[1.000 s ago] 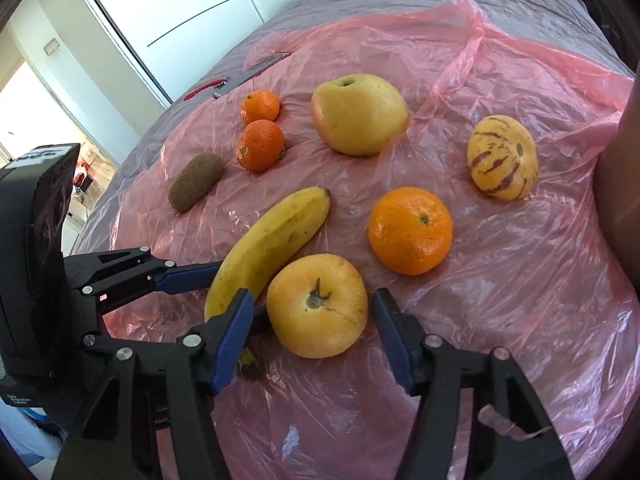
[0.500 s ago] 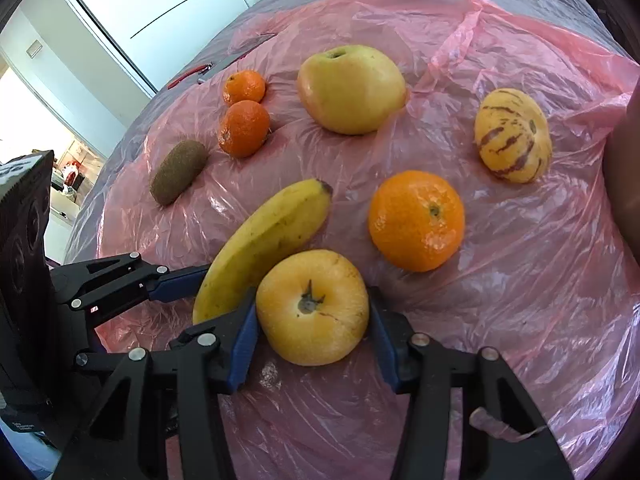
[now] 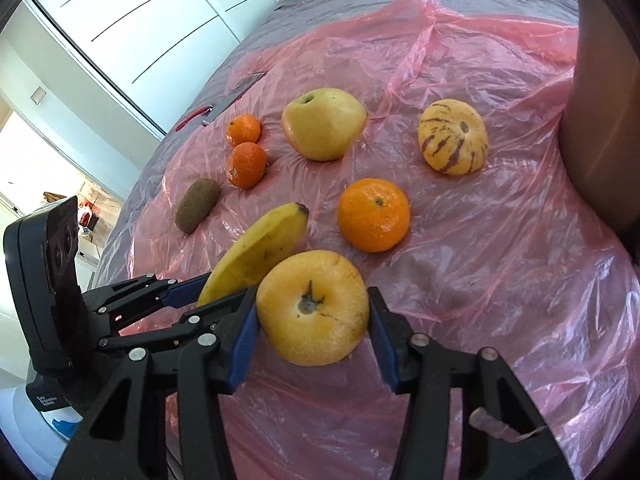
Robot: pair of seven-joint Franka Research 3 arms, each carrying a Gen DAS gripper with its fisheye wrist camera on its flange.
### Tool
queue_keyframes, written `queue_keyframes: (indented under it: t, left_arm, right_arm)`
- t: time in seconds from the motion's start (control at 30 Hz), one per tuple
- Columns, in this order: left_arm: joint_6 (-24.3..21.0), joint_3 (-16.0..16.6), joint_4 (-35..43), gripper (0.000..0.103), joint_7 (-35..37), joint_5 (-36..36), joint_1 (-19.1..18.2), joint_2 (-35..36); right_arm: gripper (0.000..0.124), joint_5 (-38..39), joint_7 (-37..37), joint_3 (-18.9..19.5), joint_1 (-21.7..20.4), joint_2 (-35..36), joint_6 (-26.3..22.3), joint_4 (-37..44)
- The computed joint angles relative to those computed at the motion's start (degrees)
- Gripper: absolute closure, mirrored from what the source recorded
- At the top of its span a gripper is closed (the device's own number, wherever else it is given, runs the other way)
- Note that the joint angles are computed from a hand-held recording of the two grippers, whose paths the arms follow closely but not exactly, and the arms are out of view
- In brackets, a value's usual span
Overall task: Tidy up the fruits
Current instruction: 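Grasp the yellow banana with the left tool while the right tool grasps the yellow apple, then carry the banana and apple past the kettle to the green tray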
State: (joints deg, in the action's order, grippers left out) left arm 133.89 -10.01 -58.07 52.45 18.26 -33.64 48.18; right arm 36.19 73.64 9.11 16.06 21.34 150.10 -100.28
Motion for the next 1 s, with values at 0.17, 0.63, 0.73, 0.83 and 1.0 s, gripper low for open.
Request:
queue_keyframes:
  t: [0.17, 0.63, 0.73, 0.83, 1.0]
  left_arm:
    - [3.0, -0.3, -3.2, 0.076, -2.2, -0.3, 0.1, -2.0]
    - [8.1, -1.5, -10.8, 0.076, -7.2, -0.1, 0.2, -7.9]
    - [8.8, -1.8, -12.4, 0.076, -8.1, 0.3, -0.1, -9.1]
    - [9.3, -2.4, -13.2, 0.076, -8.4, 0.4, -0.5, -9.9]
    - [10.6, -3.5, -13.5, 0.076, -8.9, 0.1, -1.5, -10.4]
  right_arm:
    - [0.098, 2.3, -1.1, -0.1, -0.9, -3.0, 0.6, -3.9]
    - [0.098, 6.6, -4.3, -1.9, -1.3, -12.1, 1.9, -13.7]
    - [0.098, 7.2, -4.8, -2.6, -1.3, -14.3, 2.4, -16.0]
    - [0.098, 7.4, -4.9, -3.2, -1.1, -16.5, 3.0, -18.3]
    - [0.098, 8.7, -5.8, -4.6, -1.2, -21.2, 4.0, -23.0]
